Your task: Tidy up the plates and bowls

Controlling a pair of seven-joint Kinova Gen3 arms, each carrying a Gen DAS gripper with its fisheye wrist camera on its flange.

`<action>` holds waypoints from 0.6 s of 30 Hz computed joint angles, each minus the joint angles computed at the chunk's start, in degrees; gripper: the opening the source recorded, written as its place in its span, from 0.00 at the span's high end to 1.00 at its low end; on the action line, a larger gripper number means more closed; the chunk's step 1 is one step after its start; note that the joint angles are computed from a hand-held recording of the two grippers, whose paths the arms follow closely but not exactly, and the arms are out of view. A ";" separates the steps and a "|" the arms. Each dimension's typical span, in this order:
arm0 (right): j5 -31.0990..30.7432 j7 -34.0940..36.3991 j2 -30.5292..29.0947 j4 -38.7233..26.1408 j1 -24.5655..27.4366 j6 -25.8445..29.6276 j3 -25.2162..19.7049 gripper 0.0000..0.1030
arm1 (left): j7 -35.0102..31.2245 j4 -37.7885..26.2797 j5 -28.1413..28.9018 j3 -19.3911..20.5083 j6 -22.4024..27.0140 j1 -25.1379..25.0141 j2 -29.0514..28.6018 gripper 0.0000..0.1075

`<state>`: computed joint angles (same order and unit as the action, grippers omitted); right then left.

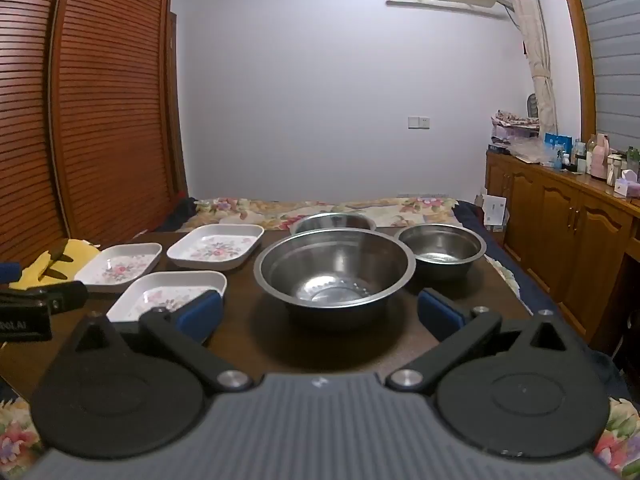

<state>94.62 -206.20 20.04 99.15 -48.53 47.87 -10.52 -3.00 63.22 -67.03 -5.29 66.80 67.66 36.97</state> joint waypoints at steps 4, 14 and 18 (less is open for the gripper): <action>-0.16 0.01 0.03 -0.04 -0.04 0.02 -0.03 0.00 | 0.17 0.40 -0.14 0.04 -0.17 0.03 -0.27 0.04; 0.12 -0.23 -0.10 0.51 0.25 -0.21 0.23 0.00 | -0.56 -0.19 0.05 0.17 0.72 0.14 -0.42 0.04; -0.07 0.19 0.28 -0.01 -0.37 0.90 0.13 0.00 | -0.60 -0.10 0.02 0.22 0.55 -0.01 -0.44 0.04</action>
